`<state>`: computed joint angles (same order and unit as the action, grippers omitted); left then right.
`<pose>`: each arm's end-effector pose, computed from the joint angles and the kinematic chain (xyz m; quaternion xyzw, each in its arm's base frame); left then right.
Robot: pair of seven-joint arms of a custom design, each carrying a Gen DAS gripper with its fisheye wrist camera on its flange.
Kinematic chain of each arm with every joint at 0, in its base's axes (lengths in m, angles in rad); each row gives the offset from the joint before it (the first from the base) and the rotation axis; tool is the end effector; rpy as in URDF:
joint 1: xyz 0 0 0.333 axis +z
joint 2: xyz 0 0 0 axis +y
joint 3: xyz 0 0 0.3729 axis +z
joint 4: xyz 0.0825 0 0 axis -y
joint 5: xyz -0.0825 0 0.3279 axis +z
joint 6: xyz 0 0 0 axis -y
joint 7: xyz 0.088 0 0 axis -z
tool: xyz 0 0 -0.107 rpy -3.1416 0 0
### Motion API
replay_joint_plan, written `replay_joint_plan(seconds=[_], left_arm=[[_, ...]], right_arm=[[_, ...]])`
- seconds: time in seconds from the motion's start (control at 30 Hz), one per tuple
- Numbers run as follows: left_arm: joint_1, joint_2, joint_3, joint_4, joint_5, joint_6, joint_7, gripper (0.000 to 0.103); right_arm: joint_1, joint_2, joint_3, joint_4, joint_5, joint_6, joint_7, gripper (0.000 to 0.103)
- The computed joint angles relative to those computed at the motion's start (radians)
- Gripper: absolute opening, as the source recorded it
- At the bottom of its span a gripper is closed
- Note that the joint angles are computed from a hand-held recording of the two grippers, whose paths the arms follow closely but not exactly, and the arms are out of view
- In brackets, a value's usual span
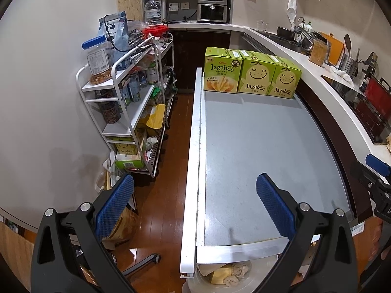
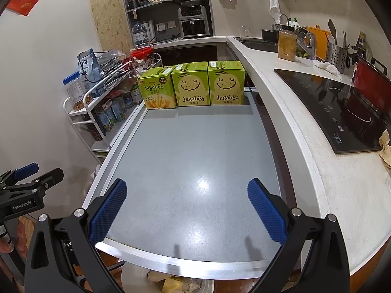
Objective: Collect trash
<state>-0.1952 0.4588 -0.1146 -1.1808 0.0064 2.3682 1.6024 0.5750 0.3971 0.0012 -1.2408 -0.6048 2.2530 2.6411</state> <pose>0.6818 -0.1914 0.6707 -0.5492 0.7551 -0.2967 0.2004 0.5847 0.3609 0.6736 -0.5600 0.7254 -0.2658 0.2993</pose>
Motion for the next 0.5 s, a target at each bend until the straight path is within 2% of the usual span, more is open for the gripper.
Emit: replay_joint_plan(seconds=[0.4,0.5], left_arm=[[0.016,-0.002,-0.01,-0.01,-0.039,0.019,-0.002,0.101],[0.004,0.003,0.003,0.0,-0.018,0.013,-0.017,0.101]], right_arm=[[0.002,0.003,0.001,0.003,0.002,-0.003,-0.012,0.098],[0.002,0.004,0.001,0.005,0.006,-0.004,-0.015,0.098]])
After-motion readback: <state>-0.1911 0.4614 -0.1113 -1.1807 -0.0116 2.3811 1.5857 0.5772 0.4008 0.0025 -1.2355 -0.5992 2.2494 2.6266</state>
